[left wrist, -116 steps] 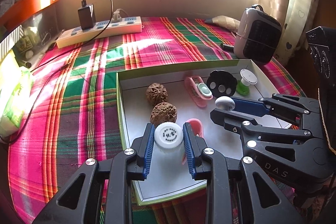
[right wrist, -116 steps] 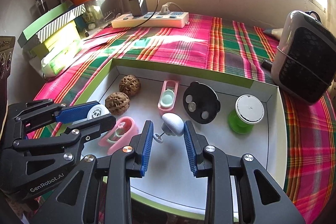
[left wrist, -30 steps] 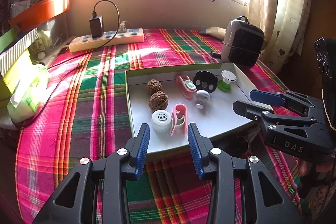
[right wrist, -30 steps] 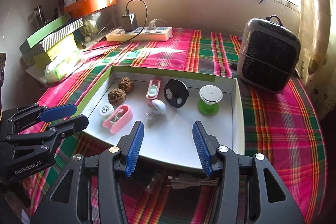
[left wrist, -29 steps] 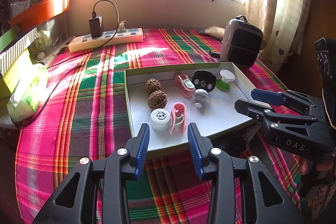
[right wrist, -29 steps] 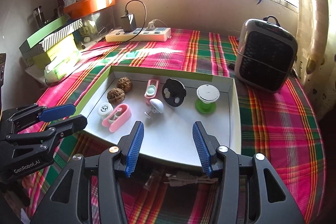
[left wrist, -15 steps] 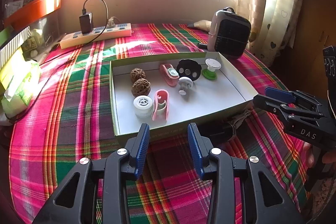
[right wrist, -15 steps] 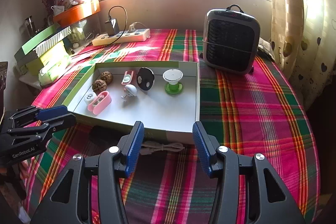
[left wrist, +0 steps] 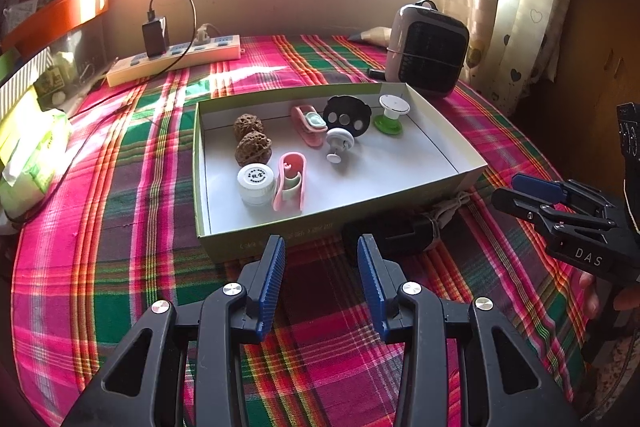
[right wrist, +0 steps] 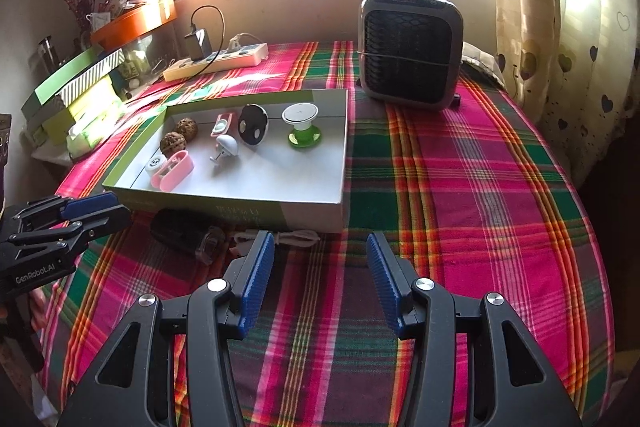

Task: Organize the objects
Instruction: 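Withdraw both grippers from the box toward the remaining objects, then grasp the black cylindrical device with the left gripper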

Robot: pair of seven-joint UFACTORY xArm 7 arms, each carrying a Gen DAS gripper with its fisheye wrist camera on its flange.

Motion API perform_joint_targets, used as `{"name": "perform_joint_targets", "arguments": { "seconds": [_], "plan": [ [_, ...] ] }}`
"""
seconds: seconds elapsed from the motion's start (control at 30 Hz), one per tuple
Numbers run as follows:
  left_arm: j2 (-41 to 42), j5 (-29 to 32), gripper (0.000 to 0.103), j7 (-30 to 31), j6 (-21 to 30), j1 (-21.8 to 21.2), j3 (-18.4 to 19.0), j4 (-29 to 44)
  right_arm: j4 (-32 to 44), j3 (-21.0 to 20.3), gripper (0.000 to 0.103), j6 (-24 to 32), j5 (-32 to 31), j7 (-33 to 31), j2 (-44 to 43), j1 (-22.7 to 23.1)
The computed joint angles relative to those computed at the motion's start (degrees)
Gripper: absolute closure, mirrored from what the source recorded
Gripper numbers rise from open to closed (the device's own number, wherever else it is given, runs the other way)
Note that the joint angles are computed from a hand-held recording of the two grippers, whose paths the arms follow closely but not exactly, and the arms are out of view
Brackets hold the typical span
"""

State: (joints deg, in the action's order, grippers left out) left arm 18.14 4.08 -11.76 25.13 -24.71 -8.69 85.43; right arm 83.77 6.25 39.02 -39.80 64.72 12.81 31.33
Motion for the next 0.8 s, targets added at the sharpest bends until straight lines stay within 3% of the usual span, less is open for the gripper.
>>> {"name": "perform_joint_targets", "arguments": {
  "seconds": [0.3, 0.8],
  "plan": [
    [3.0, -4.7, 0.063, 5.4, 2.6, 0.9, -2.3, 3.2, -2.7, 0.1, 0.053, -1.2, 1.6, 0.4, -1.1, -0.9],
    [5.7, -7.2, 0.060, 11.7, 3.0, -0.3, -3.3, 6.6, -4.0, 0.3, 0.053, -2.5, 2.8, -0.2, -1.5, -1.8]
  ]
}}
